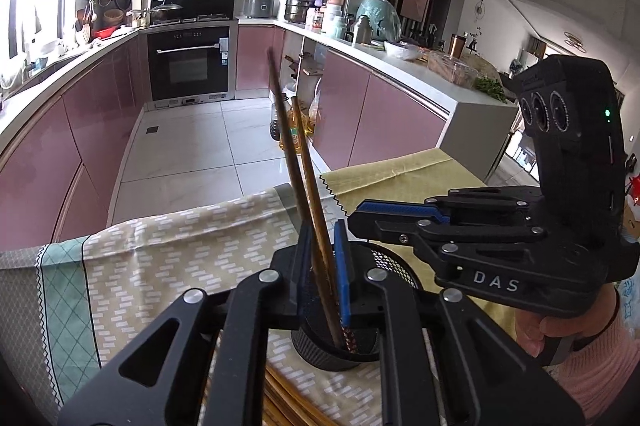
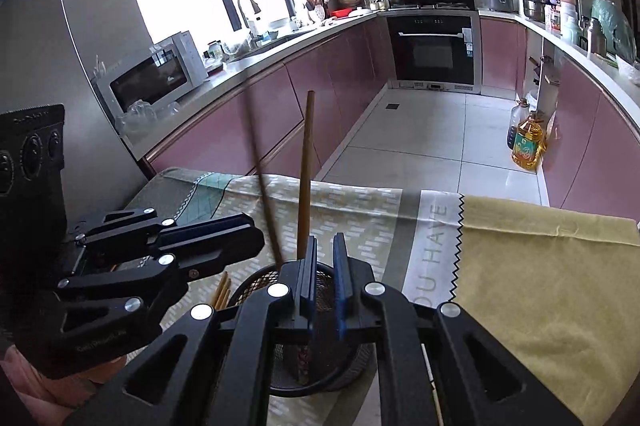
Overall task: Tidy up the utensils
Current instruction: 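Lift the chopstick with the right gripper and drop it into the mesh holder, then open the right gripper and move it back over the chopsticks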
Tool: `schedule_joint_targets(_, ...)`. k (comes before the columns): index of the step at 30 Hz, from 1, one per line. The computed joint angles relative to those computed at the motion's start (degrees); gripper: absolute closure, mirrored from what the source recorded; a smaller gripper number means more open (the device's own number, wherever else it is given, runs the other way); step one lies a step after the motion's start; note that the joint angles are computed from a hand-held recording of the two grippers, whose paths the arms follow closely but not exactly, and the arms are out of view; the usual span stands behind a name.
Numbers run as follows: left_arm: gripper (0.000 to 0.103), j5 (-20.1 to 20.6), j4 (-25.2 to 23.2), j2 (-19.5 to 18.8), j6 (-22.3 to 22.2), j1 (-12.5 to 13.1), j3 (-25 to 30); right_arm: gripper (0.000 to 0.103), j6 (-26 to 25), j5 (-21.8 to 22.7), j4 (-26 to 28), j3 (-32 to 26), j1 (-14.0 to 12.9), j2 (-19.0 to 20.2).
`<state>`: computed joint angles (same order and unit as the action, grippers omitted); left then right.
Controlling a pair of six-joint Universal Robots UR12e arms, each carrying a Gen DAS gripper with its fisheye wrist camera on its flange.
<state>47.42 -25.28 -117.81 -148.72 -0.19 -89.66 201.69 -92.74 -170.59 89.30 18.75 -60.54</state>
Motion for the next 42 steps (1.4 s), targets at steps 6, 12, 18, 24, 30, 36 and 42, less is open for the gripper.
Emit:
schedule_joint_targets(6,0.072,-0.5,6.0,0.9,-2.4,1.5,-2.8,0.076,0.9,-0.8,-5.2,2.5,0.5,-1.2)
schedule_joint_targets(12,0.055,-0.7,12.4,2.8,-2.9,4.4,-7.3,0.064,-2.0,0.7,-10.5,6.1,2.2,-3.0)
schedule_joint_targets(18,0.05,3.4,10.0,4.0,0.5,6.4,-10.5,0.061,-3.8,2.9,-8.0,6.9,4.1,-2.6)
schedule_joint_targets(24,0.05,8.3,4.3,3.3,3.0,7.4,-11.7,0.061,-1.9,3.9,-0.4,4.7,5.0,0.1)
schedule_joint_targets(30,0.05,10.9,1.5,2.9,4.8,7.5,-12.4,0.061,-0.1,2.6,3.6,3.0,5.7,1.8)
schedule_joint_targets(36,0.05,12.0,1.3,2.9,4.6,7.2,-12.8,0.061,-0.4,-0.5,5.6,2.2,6.8,2.3)
schedule_joint_targets(42,0.052,14.4,1.4,2.8,4.7,6.5,-12.7,0.061,0.1,-2.0,6.8,1.5,7.0,2.8)
